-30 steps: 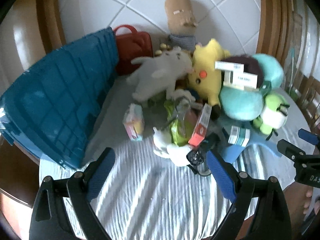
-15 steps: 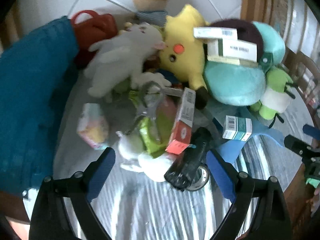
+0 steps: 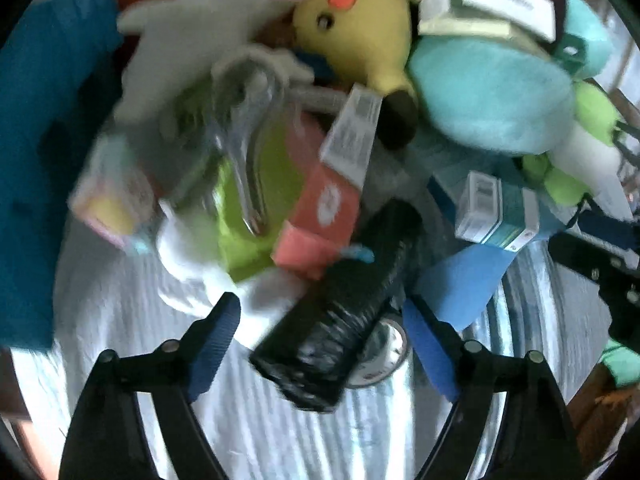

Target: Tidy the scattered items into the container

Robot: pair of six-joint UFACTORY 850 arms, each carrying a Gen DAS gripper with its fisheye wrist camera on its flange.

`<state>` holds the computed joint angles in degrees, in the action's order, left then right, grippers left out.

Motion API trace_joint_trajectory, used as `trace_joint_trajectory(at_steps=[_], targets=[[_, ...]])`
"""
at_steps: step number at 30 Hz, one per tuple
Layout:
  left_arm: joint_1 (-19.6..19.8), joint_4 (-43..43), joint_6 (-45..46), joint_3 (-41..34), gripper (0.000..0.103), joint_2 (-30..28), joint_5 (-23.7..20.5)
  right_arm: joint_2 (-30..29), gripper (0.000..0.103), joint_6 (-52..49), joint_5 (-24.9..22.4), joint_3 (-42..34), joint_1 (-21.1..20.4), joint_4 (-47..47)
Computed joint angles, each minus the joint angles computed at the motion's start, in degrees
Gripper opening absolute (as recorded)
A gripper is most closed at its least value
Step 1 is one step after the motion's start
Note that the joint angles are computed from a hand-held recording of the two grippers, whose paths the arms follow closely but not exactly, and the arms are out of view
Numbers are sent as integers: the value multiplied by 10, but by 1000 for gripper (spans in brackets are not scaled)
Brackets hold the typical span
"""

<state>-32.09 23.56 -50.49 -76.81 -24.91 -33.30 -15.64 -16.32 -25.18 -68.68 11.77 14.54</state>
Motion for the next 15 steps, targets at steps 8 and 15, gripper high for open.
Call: trace_joint_trajectory(at_steps=[8,15], targets=[[-32,50,-98,-8,73,-1,-21,-60,51,-174,-40,-48,-11,84],[-30,86,-118,-61,73,-39,-57,-75,54,-244,-35,-62,-22,123]])
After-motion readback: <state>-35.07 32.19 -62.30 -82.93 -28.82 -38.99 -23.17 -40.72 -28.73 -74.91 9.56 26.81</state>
